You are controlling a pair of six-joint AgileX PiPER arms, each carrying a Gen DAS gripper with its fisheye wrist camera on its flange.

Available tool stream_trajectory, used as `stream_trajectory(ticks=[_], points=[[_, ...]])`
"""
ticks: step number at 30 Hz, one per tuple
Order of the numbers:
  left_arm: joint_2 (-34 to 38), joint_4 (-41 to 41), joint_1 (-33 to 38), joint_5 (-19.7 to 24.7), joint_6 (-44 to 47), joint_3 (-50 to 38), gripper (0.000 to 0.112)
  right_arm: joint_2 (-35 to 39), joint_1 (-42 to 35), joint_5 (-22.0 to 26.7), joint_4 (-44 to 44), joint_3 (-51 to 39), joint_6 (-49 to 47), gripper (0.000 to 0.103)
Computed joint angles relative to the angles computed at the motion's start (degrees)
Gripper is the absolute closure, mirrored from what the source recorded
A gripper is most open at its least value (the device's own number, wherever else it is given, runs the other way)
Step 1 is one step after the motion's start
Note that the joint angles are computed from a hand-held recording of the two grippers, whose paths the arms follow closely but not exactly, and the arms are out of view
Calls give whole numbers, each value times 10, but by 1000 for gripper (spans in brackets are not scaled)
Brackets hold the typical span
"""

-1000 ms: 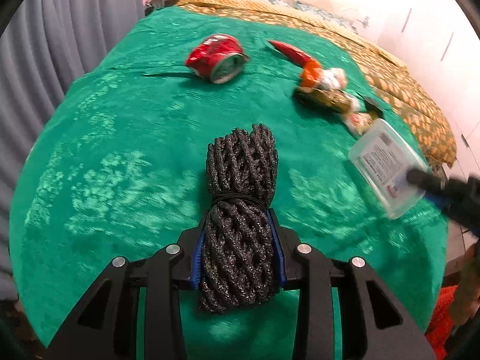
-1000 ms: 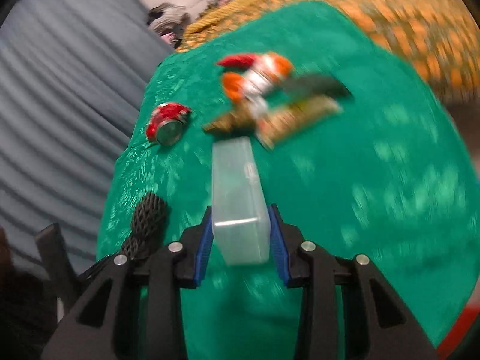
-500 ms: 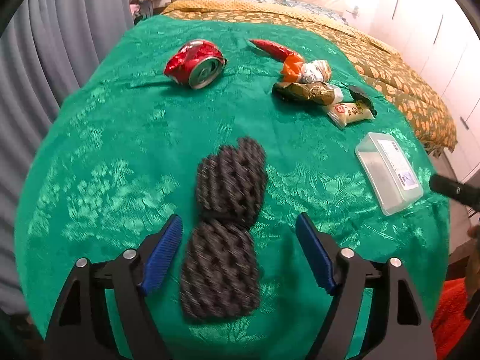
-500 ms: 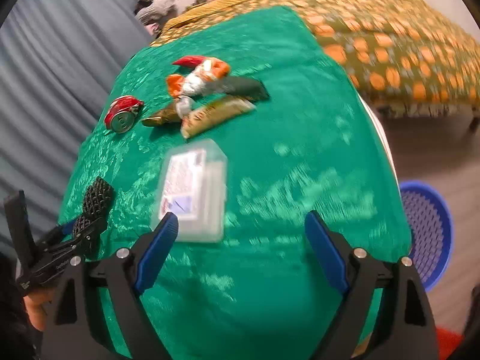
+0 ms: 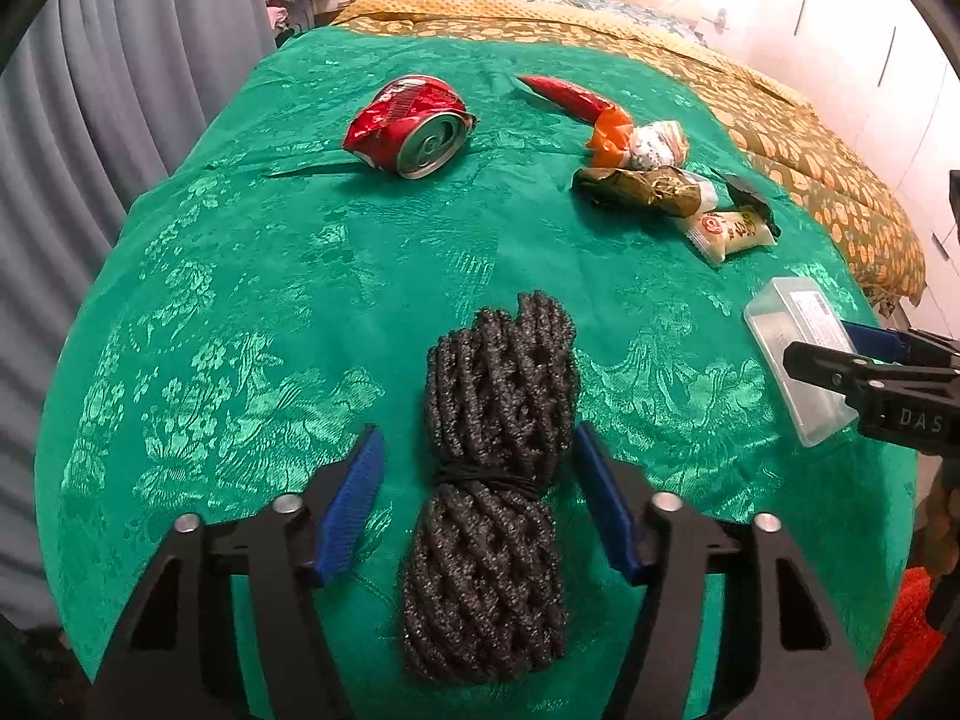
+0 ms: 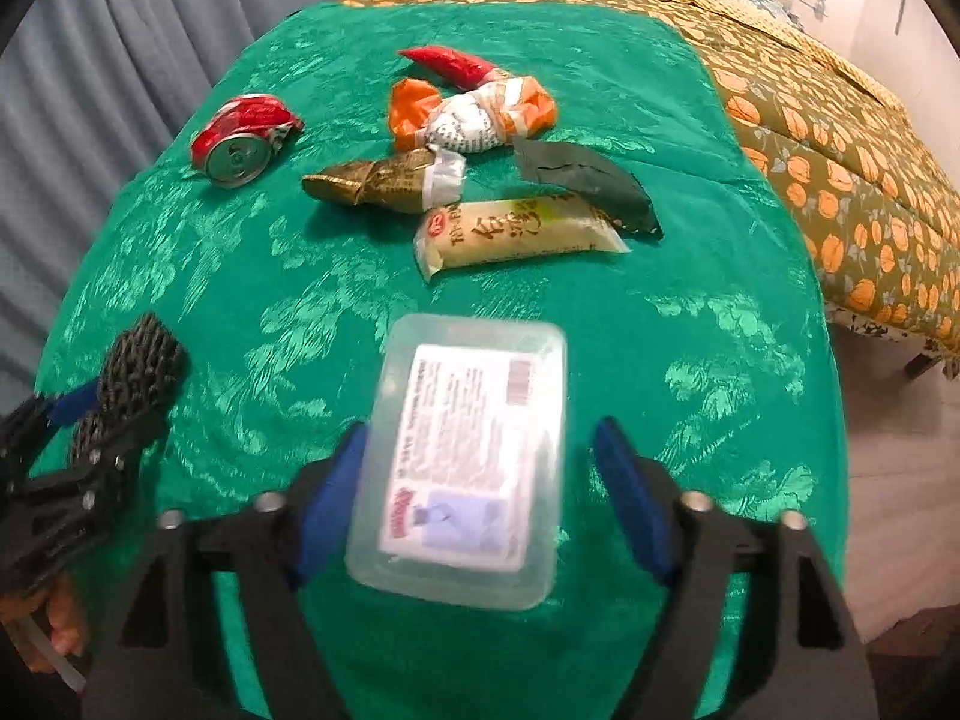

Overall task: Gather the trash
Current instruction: 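Carry the scrubbers and clear box over the blue wastebasket with both tools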

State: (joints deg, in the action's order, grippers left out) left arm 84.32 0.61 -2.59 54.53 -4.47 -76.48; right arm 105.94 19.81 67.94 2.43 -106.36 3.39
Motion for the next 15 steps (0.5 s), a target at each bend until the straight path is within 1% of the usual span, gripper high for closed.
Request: stream_trajectory(ticks=[1, 2, 4, 7, 10, 13, 15], points=[[2, 1, -2, 0, 0, -1, 66, -3, 2, 0, -6, 1, 0, 43], [3, 0, -3, 0, 0, -1, 71, -10, 2, -6, -5, 8, -2, 43], [2, 3, -8, -2, -8, 0, 74, -27, -1, -14, 6, 21, -11, 43], [-4, -13, -9, -5, -1, 2, 76, -60, -14, -26, 35, 50, -36, 43], [-14, -53, -6, -3, 19, 4, 77, -94, -43, -36, 80, 85, -70, 43], [-24, -69, -26, -3, 19, 5, 77, -131, -91, -42, 132, 126, -117, 43], [-27, -81, -43, 1, 14, 3, 77, -147, -127, -37, 164, 145, -147, 43]])
